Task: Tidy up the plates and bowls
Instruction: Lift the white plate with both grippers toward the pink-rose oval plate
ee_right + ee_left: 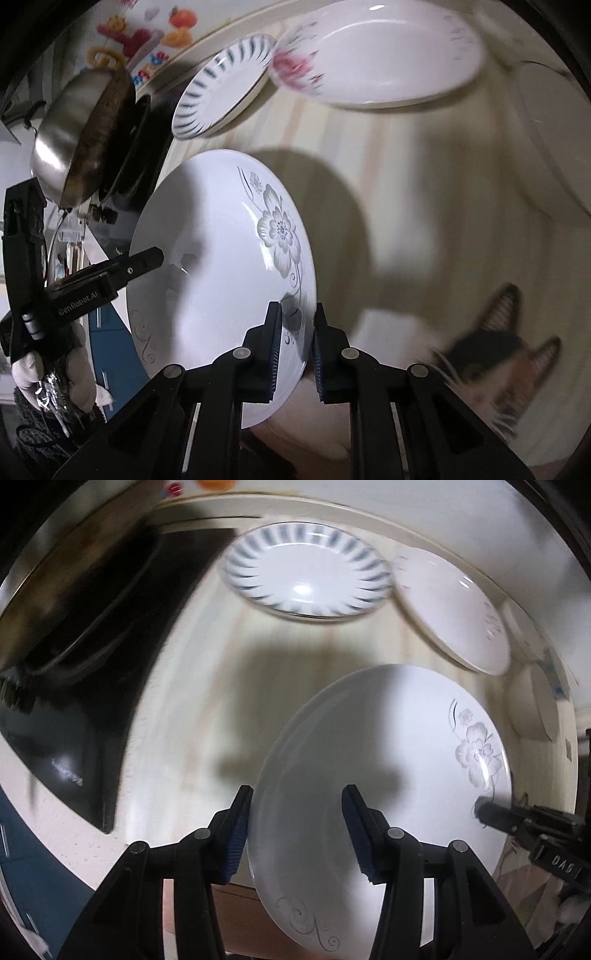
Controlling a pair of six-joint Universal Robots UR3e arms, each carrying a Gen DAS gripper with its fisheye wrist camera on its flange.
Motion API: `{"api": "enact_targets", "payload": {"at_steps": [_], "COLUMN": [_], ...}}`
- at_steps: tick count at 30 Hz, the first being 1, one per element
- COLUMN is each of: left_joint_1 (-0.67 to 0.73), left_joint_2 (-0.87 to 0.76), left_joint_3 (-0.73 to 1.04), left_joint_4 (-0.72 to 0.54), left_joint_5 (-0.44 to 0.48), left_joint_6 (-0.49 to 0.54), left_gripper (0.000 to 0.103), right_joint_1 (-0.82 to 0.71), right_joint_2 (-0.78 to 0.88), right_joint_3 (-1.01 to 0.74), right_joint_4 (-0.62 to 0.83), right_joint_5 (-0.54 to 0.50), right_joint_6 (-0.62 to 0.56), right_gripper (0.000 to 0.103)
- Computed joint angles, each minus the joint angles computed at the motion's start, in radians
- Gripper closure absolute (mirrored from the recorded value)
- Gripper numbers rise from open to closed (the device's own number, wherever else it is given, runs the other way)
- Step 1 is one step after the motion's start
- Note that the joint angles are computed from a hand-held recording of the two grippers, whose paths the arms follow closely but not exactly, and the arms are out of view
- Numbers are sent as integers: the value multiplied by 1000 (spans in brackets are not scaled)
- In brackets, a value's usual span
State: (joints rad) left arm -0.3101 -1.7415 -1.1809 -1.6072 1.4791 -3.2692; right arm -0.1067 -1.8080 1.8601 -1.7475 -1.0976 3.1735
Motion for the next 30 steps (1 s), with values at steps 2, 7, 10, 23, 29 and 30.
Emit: {"api": "enact_targets", "payload": {"at_steps": [2, 7, 10, 23, 29, 30], "left_joint_1": [-28, -81, -105, -129, -138, -146], "left_joint_2": [-35, -59, -90, -166, -211, -237], "left_joint_3": [53, 95, 123, 198, 252, 269], "left_joint_4": [-18, -41, -45, -69, -77, -70], "left_joint_5": [-4, -18, -25, 21, 33, 33], "left_joint_6": [2, 4, 3, 18, 5, -4], "left_gripper": [56, 56, 56, 56, 56, 56], "right_joint_1": [-64, -215, -314, -429, -421, -412], "right_joint_2": [-80, -236, -315, -397, -381, -370], "right_joint_3": [14, 45, 81, 200, 192, 186], "right_joint_4": [75, 232, 314, 326, 311, 302], "right_joint_5": [3, 3, 0, -2, -14, -17], "right_joint_6": [-43, -150, -218, -279, -280, -269], "right_gripper": [86, 86, 86, 86, 86, 86]}}
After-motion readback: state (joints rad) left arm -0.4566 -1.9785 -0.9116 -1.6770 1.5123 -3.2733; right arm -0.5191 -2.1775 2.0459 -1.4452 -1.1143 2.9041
